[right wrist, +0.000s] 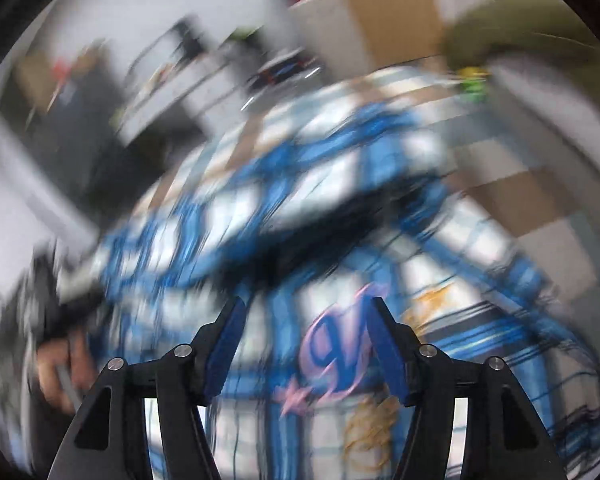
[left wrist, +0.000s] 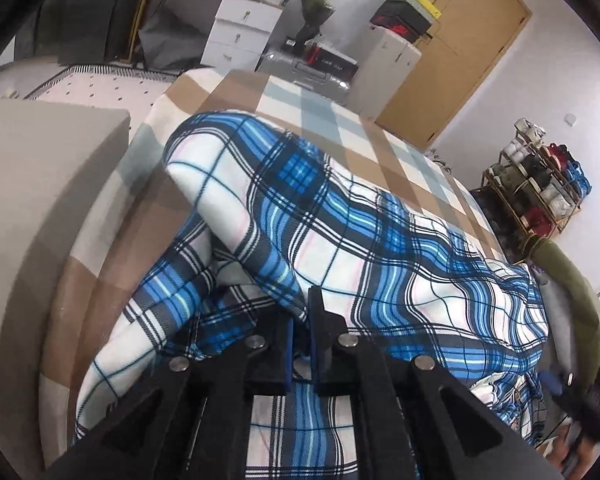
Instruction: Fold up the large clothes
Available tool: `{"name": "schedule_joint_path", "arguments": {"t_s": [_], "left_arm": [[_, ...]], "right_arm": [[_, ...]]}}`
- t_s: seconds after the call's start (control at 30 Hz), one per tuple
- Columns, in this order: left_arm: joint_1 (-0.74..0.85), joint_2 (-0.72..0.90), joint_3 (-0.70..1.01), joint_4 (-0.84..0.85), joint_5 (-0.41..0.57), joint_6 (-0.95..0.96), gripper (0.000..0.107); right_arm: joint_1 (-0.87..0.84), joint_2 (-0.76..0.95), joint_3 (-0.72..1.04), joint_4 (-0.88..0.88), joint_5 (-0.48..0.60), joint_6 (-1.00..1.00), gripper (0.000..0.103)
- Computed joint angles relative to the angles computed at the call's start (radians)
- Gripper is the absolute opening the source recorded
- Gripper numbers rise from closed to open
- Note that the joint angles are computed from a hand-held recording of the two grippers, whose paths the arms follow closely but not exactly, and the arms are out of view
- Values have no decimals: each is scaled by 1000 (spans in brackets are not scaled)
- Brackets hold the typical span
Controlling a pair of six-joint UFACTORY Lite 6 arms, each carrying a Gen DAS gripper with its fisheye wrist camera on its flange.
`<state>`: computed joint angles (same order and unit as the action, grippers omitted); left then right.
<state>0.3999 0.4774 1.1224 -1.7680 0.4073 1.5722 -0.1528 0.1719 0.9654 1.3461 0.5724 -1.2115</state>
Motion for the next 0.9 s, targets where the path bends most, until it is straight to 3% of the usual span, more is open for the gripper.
{"name": "schedule_joint_path", "arguments": {"t_s": [0.03,0.1,0.17,0.2,0.3,0.33,0.37,0.4,0.43,0.53,0.6,0.67,0.77,0.9], "left_arm": [[4,-1,-3,-8,11,10,2],[17,7,20,38,21,-47,12],[34,-21,11,62,18,-113,50],[40,-30,7,43,22,-108,57],[55,-37,13,-8,27,-54,61],[54,-22,42,33,8,-104,61],[56,3,78,75,-8,-166,61],[59,16,95,102,-21,-215,61],[67,47,132,143,-27,-294,61],[97,109,197,139,-1,-370,58],[103,123,214,97,-11,-353,38],[98,135,232,110,-20,-355,8],[85,56,135,-97,-33,-110,2],[85,-129,-49,-248,-12,127,2]], "right_arm": [[-19,36,35,18,19,25,66],[-49,112,102,69,86,47,66],[-66,191,166,139,155,67,66],[-64,208,178,175,154,67,66],[-47,267,238,279,111,66,60],[-46,291,279,276,86,96,47],[-39,315,319,255,55,143,22],[-29,337,348,246,47,160,8],[-21,334,351,280,49,136,2],[-27,133,206,436,61,-121,1],[-51,-24,101,452,101,-208,1],[-67,-120,20,419,86,-216,1],[-13,-19,39,248,-89,-117,1],[-5,158,125,107,-147,20,1]]}}
